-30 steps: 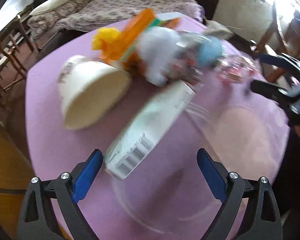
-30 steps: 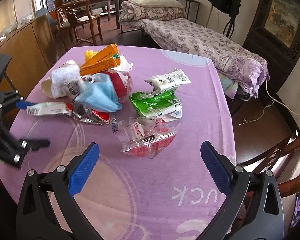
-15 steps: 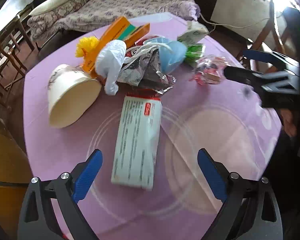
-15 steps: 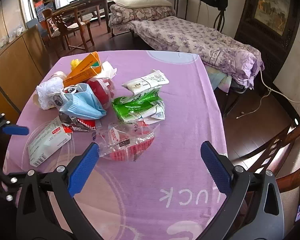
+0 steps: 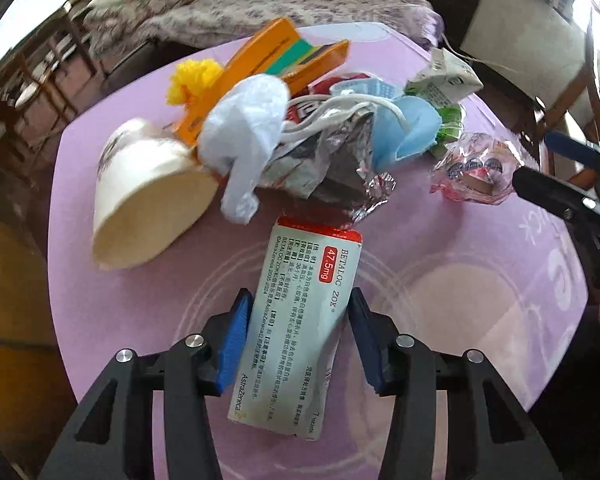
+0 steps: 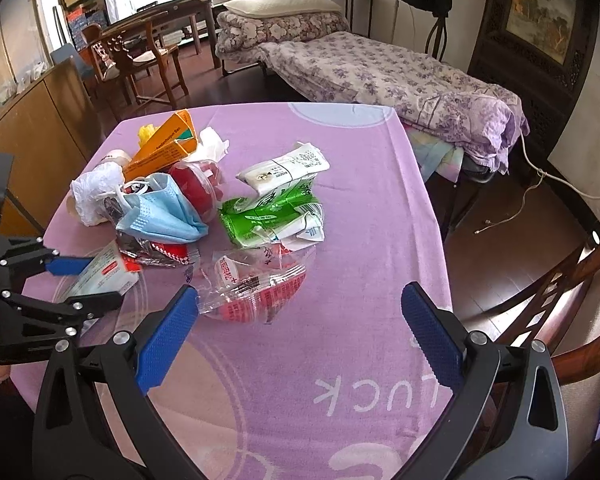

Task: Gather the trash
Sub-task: 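Lift the medicine box with the left tool while the right tool grasps the clear wrapper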

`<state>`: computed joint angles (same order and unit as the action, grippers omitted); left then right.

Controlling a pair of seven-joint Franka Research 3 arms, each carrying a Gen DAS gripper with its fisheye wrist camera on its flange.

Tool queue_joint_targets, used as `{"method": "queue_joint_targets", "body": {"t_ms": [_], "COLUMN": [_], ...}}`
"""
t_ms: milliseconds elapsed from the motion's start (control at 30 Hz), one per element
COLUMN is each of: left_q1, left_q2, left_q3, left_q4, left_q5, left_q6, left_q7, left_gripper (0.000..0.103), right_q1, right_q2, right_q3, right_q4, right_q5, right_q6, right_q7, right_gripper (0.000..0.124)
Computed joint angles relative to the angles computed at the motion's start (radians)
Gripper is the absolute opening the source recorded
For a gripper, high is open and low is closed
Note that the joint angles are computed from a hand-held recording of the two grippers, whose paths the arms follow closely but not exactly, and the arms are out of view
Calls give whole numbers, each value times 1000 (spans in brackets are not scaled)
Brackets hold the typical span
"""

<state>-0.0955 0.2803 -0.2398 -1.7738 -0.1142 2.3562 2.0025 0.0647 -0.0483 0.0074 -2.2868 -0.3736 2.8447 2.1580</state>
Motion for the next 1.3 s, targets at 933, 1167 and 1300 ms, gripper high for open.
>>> {"method": "queue_joint_targets", "body": {"t_ms": [933, 1167, 1300], "left_q1": [27, 23, 19], "left_q2": [-192, -185, -188], "left_q3": [47, 42, 39], "left_q4": [-282, -280, -286], "left_q5": [-327, -297, -283], "left_q6": [278, 279, 289], "left_q7": [-257, -265, -266], "left_gripper": [50, 50, 50], "right_q1": [53, 32, 39], "right_q2": [-4, 38, 84], "right_q3": [-18, -2, -28], "right_q4": [48, 34, 62], "right_q5": [1097, 554, 294], "right_q6": [-148, -32, -47], "right_q7": [-995, -613, -376], "right_gripper": [97, 97, 97]}}
